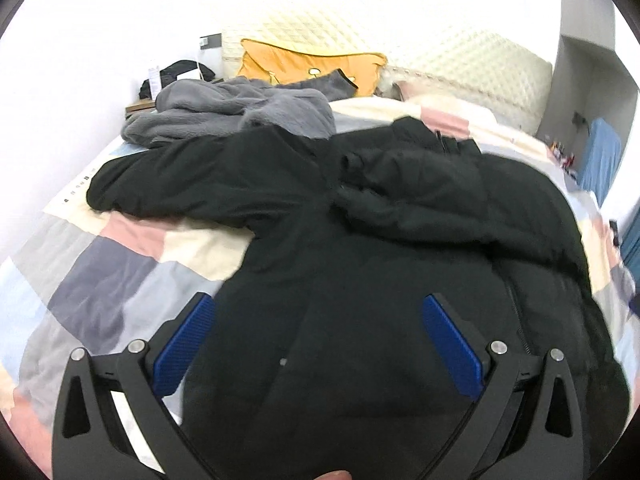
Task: Fold large clothes
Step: 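Move the left gripper to the other sleeve cuff and grasp it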
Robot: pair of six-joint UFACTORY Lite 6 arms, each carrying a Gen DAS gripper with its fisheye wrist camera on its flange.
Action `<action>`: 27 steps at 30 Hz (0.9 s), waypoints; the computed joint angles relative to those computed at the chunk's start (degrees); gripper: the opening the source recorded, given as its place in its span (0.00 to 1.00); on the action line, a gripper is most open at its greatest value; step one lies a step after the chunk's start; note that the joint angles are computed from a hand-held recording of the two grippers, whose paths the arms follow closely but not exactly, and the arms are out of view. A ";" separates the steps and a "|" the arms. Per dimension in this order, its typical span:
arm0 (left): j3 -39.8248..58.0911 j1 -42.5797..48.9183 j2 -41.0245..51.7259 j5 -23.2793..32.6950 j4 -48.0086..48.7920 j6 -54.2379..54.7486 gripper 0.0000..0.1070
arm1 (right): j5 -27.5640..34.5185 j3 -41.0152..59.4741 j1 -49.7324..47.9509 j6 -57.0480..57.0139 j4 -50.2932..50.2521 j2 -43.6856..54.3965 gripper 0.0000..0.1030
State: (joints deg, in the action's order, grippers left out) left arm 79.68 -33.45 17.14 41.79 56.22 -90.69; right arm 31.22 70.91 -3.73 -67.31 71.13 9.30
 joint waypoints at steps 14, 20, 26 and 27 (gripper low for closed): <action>1.25 27.95 -13.10 -6.84 -26.58 32.25 0.96 | 0.17 -11.71 -3.01 -13.74 7.12 -12.84 0.81; 4.87 44.40 -7.51 -10.55 -41.25 51.61 0.96 | -0.30 -11.69 -3.92 -14.12 7.81 -11.97 0.89; 8.33 57.01 2.68 -14.56 -60.97 69.13 0.96 | -2.62 -11.88 -3.65 -12.03 6.59 -11.87 0.91; 8.90 58.77 4.44 -15.21 -64.97 72.11 0.96 | -3.47 -11.74 -3.34 -11.24 6.11 -11.75 0.91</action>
